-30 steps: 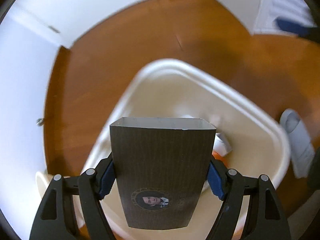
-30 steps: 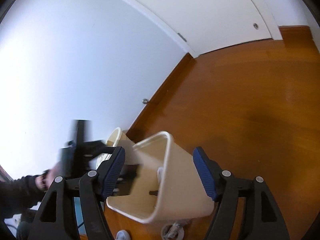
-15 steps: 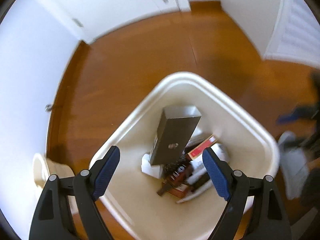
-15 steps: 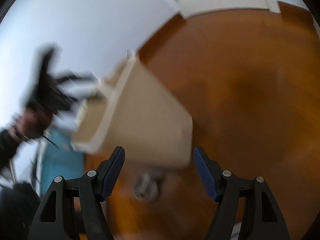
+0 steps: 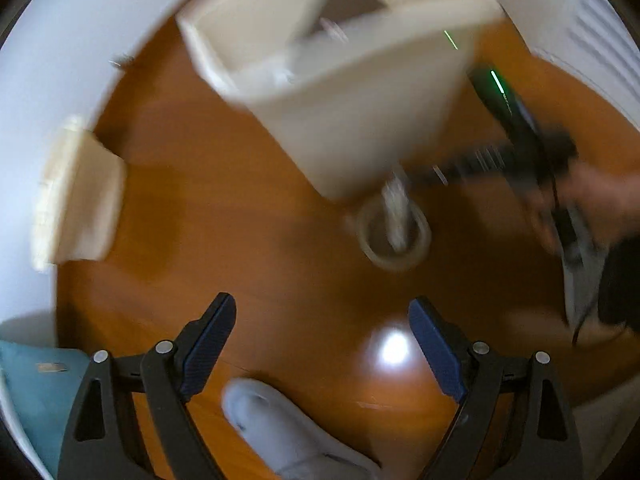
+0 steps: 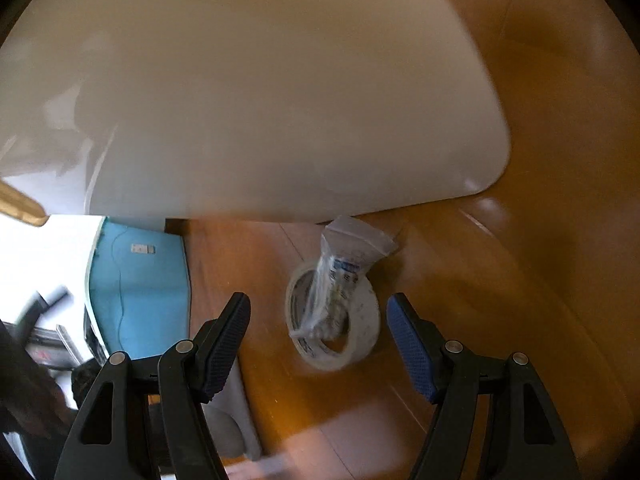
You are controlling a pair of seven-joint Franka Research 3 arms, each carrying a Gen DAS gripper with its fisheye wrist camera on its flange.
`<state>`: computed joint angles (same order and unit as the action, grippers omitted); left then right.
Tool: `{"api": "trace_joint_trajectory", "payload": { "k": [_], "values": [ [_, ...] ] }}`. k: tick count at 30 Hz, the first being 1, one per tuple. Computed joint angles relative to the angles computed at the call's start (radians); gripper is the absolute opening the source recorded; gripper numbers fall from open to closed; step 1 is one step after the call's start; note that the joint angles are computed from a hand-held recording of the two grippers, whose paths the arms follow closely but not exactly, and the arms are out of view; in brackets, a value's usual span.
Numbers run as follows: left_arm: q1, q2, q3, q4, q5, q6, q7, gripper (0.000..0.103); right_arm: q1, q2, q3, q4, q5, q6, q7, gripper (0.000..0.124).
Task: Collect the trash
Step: 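Grasp the plastic bag with the right tool while the left tool grasps the tape roll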
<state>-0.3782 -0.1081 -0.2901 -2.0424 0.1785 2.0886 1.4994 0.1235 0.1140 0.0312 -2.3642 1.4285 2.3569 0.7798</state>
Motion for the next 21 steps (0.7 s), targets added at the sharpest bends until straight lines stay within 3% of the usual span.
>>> {"api": "trace_joint_trajectory", "payload": {
  "k": [3, 6, 11, 21],
  "values": [
    [0.002, 0.055, 0.005, -0.027, -0.076, 0.013, -0.050, 0.089, 0.027, 0.044, 0.019, 0.018, 0.003, 0.082, -0.003, 0.074],
    [0.024, 0.135, 0.017, -0.022, -0.156, 0.018, -0.213, 0.089, 0.043, 0.056, 0.032, 0.024, -0.013, 0.141, 0.037, 0.074],
    [0.043, 0.189, 0.020, -0.044, -0.175, 0.063, -0.387, 0.089, 0.045, 0.047, 0.040, 0.012, 0.029, 0.161, 0.010, 0.073],
    [0.051, 0.220, 0.010, -0.050, -0.170, 0.114, -0.490, 0.089, 0.073, 0.062, 0.056, 0.019, 0.101, 0.182, 0.083, 0.042]
  ]
}}
